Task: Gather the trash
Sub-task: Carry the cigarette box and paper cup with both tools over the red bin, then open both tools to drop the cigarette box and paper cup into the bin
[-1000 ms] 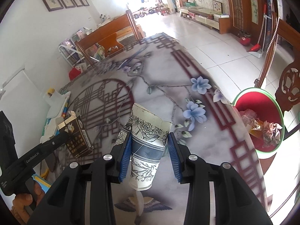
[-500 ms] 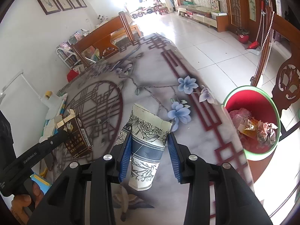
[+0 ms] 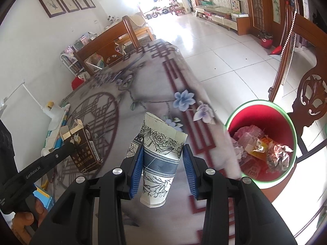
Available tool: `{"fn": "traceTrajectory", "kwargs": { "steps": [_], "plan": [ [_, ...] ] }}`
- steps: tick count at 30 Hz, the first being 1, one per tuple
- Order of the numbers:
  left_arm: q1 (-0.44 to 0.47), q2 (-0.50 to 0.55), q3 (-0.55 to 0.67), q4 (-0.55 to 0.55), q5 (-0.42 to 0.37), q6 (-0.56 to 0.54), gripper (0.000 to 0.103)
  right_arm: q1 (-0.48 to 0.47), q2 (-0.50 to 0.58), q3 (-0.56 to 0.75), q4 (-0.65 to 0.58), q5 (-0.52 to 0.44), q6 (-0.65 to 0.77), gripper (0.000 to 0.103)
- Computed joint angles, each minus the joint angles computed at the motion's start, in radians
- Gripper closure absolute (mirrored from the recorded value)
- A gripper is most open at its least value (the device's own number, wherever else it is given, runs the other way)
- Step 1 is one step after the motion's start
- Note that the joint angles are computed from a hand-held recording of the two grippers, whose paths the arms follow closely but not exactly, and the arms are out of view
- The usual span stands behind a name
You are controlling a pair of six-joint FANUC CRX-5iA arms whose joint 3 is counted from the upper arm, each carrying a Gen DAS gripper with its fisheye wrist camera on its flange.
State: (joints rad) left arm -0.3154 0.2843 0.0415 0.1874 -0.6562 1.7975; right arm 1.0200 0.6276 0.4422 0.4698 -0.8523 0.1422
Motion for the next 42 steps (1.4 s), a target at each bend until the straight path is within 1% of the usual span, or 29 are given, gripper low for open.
{"fn": "traceTrajectory", "kwargs": {
  "steps": [5, 11, 19, 24, 34, 42],
  "plan": [
    [-0.045, 0.045, 0.071, -0.034, -0.021, 0.046, 0.09, -0.02, -0.053, -0.085, 0.011, 0.03, -0.011, 0.067],
    [-0.099, 0.106, 0.163, -0.052, -0.046, 0.064, 0.09, -0.04, -0.136, -0.215, 0.056, 0.058, -0.068, 0.067],
    [-0.174, 0.223, 0.332, -0.047, -0.101, 0.032, 0.09, -0.071, -0.255, -0.403, 0.127, 0.09, -0.198, 0.067],
    [-0.211, 0.314, 0.451, -0.014, -0.148, -0.008, 0.09, -0.091, -0.315, -0.491, 0.16, 0.095, -0.264, 0.067],
    [-0.259, 0.471, 0.684, 0.017, -0.25, -0.057, 0.09, -0.128, -0.389, -0.607, 0.192, 0.108, -0.339, 0.067],
    [-0.277, 0.598, 0.882, 0.017, -0.359, -0.061, 0.09, -0.15, -0.404, -0.63, 0.188, 0.121, -0.337, 0.067]
  ]
}}
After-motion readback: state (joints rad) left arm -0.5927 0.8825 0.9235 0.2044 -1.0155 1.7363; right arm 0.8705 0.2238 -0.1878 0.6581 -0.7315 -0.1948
